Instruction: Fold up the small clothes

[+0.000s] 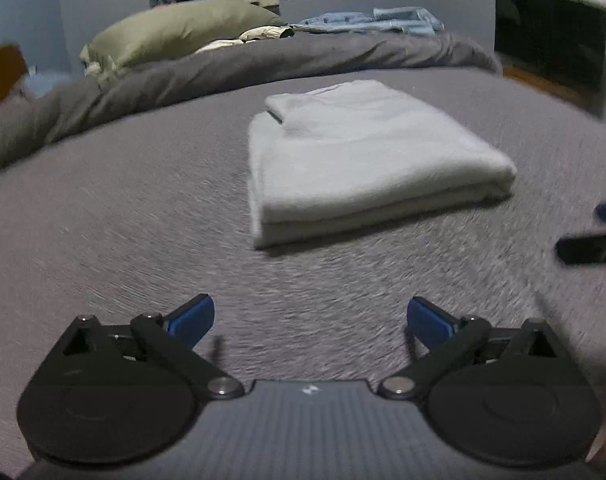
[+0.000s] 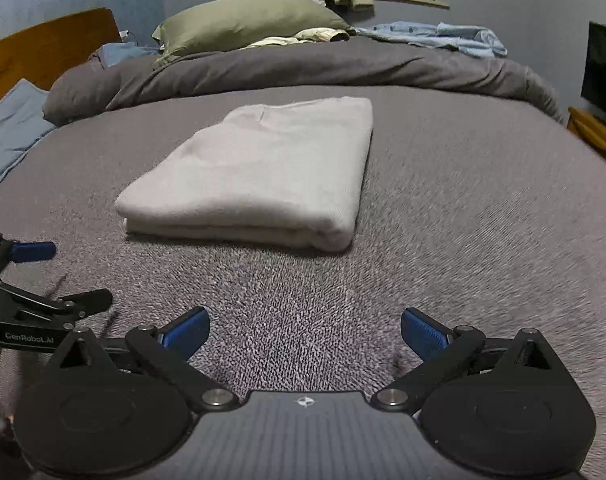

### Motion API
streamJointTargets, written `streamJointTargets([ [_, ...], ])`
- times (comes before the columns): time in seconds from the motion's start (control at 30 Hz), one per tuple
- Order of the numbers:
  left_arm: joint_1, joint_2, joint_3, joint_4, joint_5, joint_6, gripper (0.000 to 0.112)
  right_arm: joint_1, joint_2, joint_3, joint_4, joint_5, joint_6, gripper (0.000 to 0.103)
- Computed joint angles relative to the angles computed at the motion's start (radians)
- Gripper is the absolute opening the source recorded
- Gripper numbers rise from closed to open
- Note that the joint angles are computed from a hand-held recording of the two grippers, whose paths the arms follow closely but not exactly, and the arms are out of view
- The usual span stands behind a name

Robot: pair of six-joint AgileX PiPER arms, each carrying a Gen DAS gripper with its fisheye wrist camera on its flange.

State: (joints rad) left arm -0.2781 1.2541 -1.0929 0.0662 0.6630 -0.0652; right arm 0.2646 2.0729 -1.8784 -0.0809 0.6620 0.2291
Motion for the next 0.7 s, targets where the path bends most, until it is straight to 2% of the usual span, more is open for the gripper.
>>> streamJointTargets([
  [0.13, 0.058, 0.042, 0.018, -0.145, -0.078, 0.118, 0.103, -0.015, 0.028, 0.020, 0.013, -0.077, -0.049, 0.103],
  [0.23, 0.116, 0.071, 0.036, -0.239, -0.109, 0.255, 0.103, -0.017, 0.055, 0.025, -0.046, -0.122, -0.006, 0.103],
  [0.33, 0.193, 0.081, 0.075, -0.434, -0.151, 0.444, 0.103, -0.018, 0.085, 0.012, -0.111, -0.129, 0.025, 0.103],
  [0.4, 0.215, 0.093, 0.087, -0.509, -0.164, 0.528, 0.103, -0.023, 0.095, 0.023, -0.126, -0.172, 0.033, 0.103],
  [0.53, 0.192, 0.112, 0.095, -0.501, -0.210, 0.506, 0.103, -0.029, 0.125, 0.014, -0.109, -0.223, 0.050, 0.103],
  [0.7, 0.187, 0.135, 0.086, -0.527, -0.229, 0.515, 0.103, -0.019, 0.147, 0.019, -0.199, -0.263, 0.121, 0.103],
])
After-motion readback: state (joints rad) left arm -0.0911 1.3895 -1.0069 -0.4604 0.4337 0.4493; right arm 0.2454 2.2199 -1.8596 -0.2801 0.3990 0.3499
